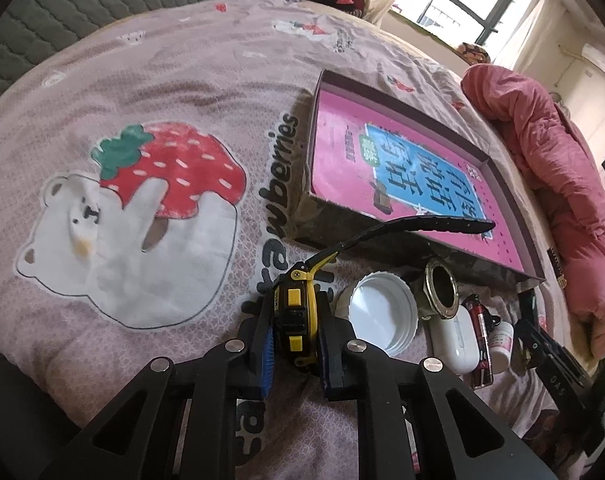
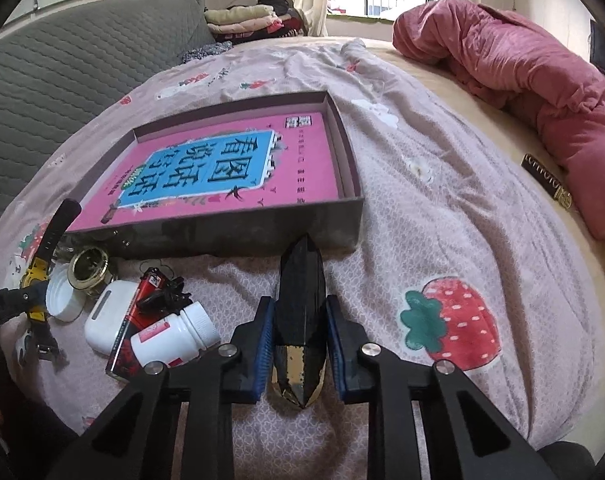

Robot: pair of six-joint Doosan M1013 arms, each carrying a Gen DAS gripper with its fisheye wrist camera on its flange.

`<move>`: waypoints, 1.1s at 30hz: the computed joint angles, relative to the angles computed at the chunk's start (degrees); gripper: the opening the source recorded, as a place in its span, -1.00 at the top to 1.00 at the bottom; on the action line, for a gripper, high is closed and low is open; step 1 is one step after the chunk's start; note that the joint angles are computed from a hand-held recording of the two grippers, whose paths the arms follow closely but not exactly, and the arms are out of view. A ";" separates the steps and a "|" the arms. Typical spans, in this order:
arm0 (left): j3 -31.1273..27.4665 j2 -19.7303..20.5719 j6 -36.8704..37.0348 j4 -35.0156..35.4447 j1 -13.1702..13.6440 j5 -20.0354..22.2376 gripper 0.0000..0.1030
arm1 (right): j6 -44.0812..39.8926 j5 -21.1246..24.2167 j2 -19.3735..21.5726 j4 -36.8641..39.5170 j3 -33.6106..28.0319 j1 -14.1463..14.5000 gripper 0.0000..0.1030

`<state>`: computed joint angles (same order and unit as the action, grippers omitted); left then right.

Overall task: Organize rigid objects
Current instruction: 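Close left tool on the watch while right tool closes on the lipstick, then carry the watch into the box with left tool while right tool lowers lipstick inside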

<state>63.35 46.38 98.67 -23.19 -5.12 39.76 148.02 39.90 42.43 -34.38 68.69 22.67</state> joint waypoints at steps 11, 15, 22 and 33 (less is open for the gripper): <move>3.79 -2.82 3.74 -1.35 -0.14 -5.80 0.68 | 2.04 -4.19 -1.39 -4.80 1.63 0.59 0.51; 4.51 -3.41 4.59 -2.03 -0.13 -6.80 0.68 | 3.08 -5.39 -1.64 -7.07 1.89 0.93 0.51; 5.66 -4.46 6.62 -3.94 -0.27 -9.05 0.68 | 4.81 -7.59 -1.65 -8.76 1.79 0.91 0.51; 3.80 -3.86 7.16 -3.37 -1.55 -12.48 0.68 | 8.30 -10.41 -2.18 -13.24 2.52 0.63 0.51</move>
<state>67.15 42.52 105.83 -26.56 -6.68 27.28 156.32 29.50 40.25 -47.62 71.20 23.30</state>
